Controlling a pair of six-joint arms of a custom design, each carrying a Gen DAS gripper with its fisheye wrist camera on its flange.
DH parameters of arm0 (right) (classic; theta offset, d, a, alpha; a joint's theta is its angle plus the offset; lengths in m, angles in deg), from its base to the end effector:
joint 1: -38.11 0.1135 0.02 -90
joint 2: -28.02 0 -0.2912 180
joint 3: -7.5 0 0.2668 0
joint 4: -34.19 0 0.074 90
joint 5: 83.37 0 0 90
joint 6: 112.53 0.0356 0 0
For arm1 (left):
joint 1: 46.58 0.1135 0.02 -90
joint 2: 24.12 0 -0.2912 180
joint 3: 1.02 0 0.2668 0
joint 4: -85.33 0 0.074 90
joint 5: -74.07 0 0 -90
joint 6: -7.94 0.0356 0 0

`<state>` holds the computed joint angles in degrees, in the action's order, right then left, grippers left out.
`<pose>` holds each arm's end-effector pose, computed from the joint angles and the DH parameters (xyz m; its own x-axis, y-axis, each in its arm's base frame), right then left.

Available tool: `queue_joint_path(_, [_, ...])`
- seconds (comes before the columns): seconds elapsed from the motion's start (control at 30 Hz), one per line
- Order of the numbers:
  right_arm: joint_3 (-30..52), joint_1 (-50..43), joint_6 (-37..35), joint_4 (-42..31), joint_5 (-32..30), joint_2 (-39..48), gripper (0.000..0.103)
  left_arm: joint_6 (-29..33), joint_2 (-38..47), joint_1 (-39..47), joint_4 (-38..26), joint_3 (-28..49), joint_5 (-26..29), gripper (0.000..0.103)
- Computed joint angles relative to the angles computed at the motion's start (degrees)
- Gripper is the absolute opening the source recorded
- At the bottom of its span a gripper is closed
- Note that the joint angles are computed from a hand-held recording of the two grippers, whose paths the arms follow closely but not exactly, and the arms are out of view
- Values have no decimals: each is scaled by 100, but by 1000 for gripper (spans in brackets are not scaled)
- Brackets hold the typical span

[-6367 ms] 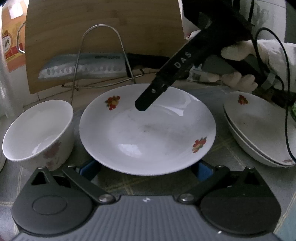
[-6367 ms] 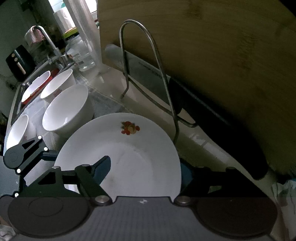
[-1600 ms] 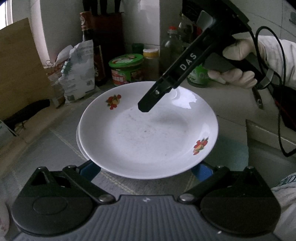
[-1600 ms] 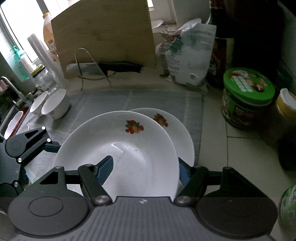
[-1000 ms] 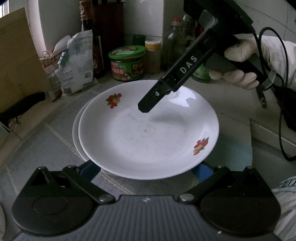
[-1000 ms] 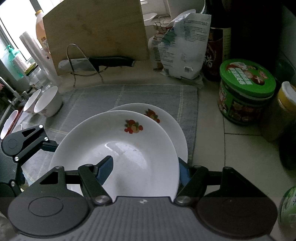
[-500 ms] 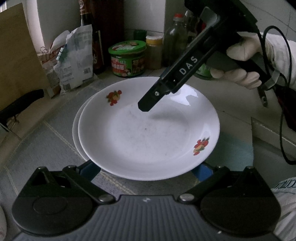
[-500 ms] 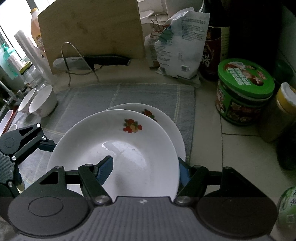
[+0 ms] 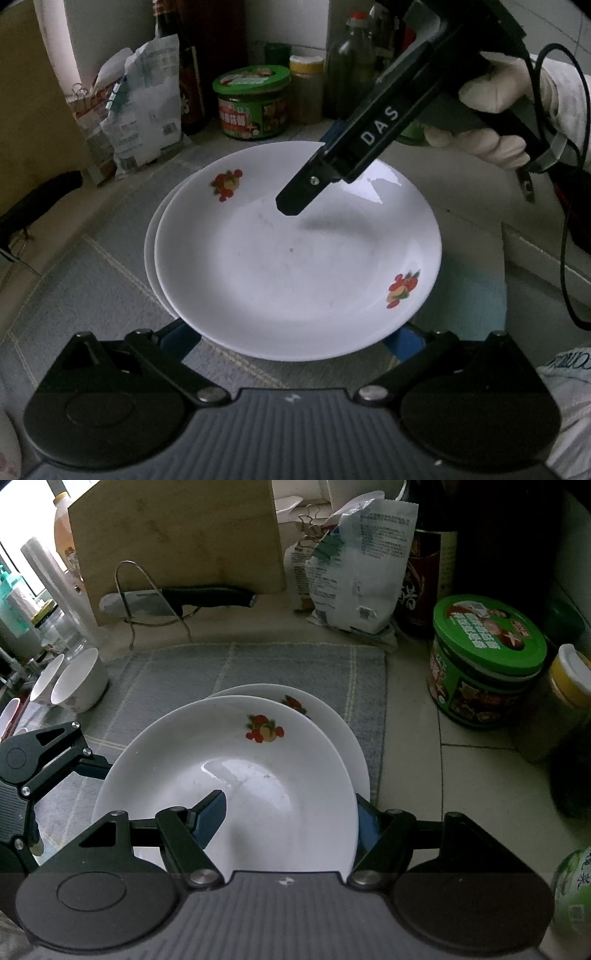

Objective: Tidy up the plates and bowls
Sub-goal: 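Lower the red-flower plate onto the stacked white plates with the right gripper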

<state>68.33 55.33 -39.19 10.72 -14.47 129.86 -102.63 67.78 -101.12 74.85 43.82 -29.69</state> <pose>0.3088 0.1091 0.1267 -0.7041 -0.4983 -0.5059 -0.6536 0.7331 0.1877 0.1633 -0.2147 0.1176 -0.7102 0.4089 -0.5730 0.4994 0.8664 -0.0007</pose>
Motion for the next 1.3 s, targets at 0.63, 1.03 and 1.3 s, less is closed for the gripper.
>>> queue_joint_path(0.63, [96,105,69,-20,98,116,78,96,60,117,-669,299,52,102])
queue_joint_path(1.03, [233,185,100,-210,104,195,85,115,91,171,-670,289,38,102])
queue_joint_path(1.3, [263,90,151,-404,2,126,86,225,131,189,-668,305,-35,102])
